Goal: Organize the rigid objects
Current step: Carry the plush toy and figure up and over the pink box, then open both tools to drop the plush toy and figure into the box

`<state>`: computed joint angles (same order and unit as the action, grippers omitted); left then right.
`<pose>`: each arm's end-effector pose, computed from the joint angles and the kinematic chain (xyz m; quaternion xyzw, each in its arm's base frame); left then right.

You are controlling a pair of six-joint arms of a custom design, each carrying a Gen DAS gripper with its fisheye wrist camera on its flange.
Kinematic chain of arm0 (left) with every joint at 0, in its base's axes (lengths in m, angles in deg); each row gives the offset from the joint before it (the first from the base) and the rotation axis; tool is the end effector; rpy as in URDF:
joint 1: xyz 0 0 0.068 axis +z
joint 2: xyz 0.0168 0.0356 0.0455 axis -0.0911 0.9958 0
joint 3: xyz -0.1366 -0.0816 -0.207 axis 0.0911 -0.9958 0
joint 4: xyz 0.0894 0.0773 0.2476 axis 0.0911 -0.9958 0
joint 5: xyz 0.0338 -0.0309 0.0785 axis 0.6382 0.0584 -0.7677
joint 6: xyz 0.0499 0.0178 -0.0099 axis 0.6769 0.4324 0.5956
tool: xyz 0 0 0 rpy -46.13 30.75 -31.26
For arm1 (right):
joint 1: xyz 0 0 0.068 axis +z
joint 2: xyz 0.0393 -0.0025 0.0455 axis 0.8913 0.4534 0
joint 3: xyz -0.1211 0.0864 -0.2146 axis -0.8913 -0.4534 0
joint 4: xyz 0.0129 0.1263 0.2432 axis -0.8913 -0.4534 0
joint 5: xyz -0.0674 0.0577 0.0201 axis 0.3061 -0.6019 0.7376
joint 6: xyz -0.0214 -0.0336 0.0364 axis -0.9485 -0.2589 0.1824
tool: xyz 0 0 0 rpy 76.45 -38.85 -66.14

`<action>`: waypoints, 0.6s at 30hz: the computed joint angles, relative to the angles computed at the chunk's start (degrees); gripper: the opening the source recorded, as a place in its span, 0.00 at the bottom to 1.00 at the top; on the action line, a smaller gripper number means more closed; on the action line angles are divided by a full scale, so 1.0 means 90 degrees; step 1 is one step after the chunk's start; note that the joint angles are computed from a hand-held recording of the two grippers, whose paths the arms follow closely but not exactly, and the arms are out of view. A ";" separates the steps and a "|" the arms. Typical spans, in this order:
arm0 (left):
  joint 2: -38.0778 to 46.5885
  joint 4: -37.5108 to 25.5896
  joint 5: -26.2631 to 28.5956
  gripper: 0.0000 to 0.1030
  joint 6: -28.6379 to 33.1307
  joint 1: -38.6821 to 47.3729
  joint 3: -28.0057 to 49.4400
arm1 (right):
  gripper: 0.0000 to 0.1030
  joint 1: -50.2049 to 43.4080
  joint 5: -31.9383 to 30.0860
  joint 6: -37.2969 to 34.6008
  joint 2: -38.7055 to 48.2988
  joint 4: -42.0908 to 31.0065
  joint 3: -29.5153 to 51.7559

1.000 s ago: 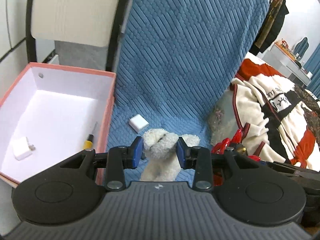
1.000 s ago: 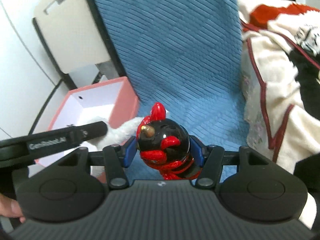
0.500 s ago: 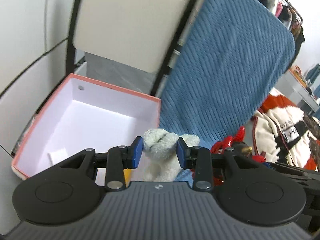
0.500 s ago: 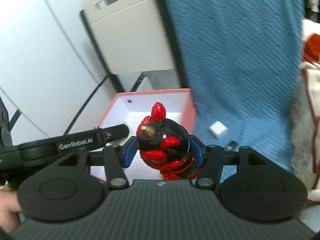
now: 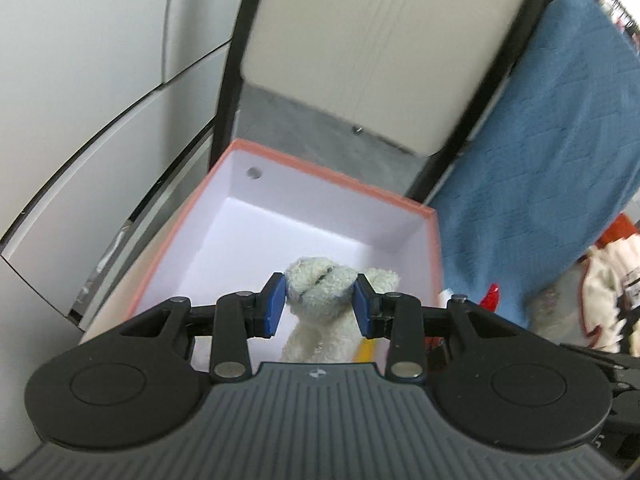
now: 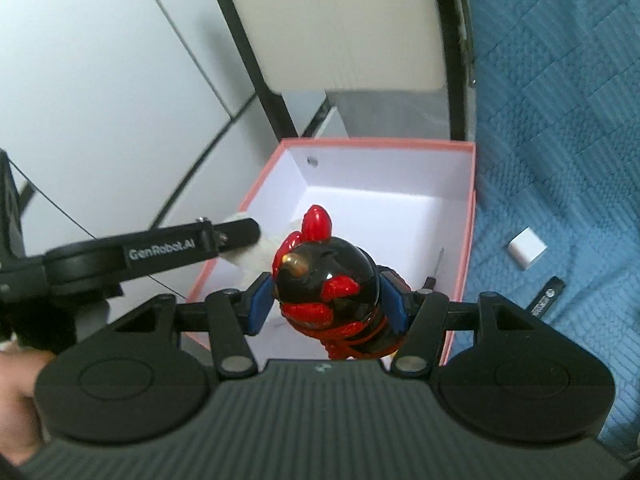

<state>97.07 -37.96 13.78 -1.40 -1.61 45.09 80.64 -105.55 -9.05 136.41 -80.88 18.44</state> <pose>0.1559 0.0149 0.2744 -0.3303 0.8780 -0.0293 0.3453 0.2638 0.1031 0.2484 -0.3489 0.8680 0.2599 0.2394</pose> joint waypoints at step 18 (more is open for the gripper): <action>0.0337 0.0947 0.1497 0.46 0.1229 0.2182 -0.1218 | 0.61 0.0913 0.0990 0.0496 0.1164 0.0840 -0.0169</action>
<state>100.10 -29.44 27.25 9.67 18.02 34.12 88.85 -96.64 -4.59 146.89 -73.31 16.92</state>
